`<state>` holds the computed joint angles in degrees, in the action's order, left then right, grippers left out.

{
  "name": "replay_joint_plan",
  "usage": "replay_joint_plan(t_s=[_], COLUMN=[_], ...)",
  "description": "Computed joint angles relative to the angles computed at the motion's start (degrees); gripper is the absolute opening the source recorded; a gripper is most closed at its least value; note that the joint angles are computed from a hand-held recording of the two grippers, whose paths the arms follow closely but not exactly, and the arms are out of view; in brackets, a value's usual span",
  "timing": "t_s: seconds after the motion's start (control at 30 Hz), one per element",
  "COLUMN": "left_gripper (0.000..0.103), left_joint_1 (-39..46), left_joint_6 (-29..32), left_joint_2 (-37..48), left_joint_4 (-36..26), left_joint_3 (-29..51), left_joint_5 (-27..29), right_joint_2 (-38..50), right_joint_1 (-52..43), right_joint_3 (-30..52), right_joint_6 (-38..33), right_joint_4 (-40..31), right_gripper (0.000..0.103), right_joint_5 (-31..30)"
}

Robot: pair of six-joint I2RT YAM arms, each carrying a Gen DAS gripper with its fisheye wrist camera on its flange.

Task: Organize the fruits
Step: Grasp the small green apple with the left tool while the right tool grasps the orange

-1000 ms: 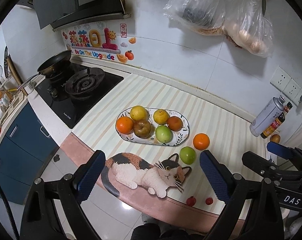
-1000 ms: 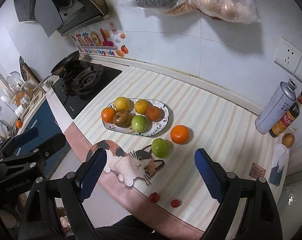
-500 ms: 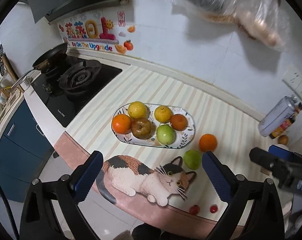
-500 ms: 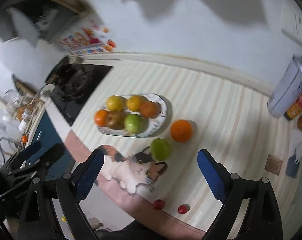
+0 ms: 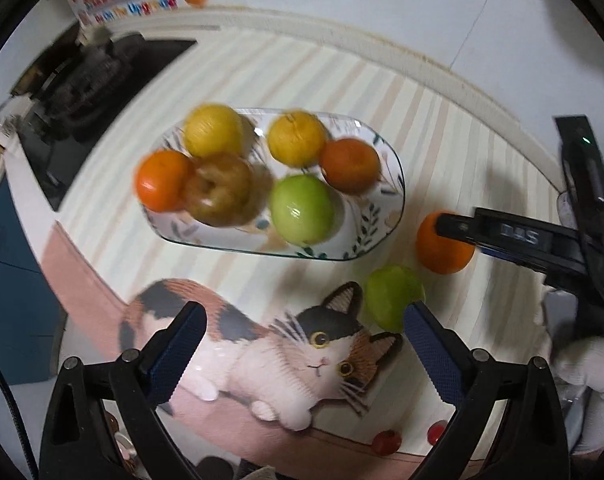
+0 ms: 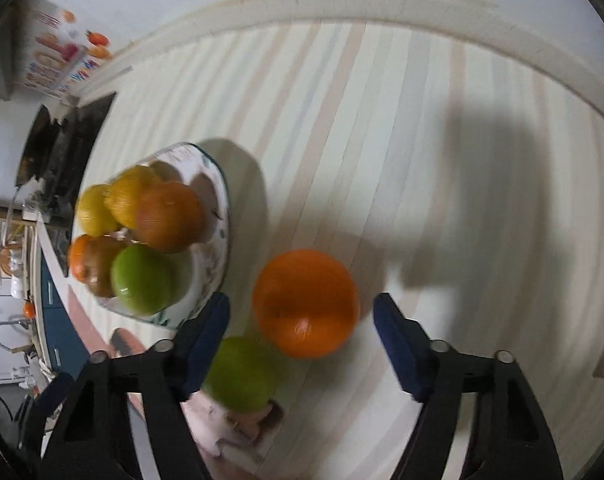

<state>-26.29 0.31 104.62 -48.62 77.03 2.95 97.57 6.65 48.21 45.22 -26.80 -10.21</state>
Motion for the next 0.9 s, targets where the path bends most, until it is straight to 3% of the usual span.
replay_joint_plan(t_s=[0.17,0.4,0.5,0.57,0.67,0.9], left_gripper=[0.101,0.1,0.089,0.067,0.051,0.05], left_joint_1=[-1.4,-5.0,-7.4,-9.0,-10.9,-6.2], left_joint_6=[-1.4,-2.4,-1.9,-1.6,-0.7,3.1], left_joint_2=[4.5,11.5,13.8,15.8,15.7,9.0], left_joint_4=[0.1,-0.8,-0.8,-1.4,1.9,3.4], left_joint_3=[1.8,6.1,7.4,8.8,7.7,-0.1], left_joint_5=[3.4,7.5,7.3,6.2,0.6,3.7], right_joint_2=[-3.9,-18.7,-21.0,-21.5,-25.1,-24.5], right_joint_1=[-0.8,-4.8,-4.5,-4.3,-3.1,5.7], right_joint_3=[-3.8,-14.8,-17.3,-18.5,-20.8,-20.4], right_joint_6=[-0.1,1.7,3.4,3.8,4.8,10.1], right_joint_4=[-0.4,-5.2,-5.8,-5.5,-6.7,-2.9], right_gripper=[0.063,0.063,0.063,0.063,0.063,0.063], right_joint_5=[0.2,0.3,0.4,0.3,0.5,-1.6])
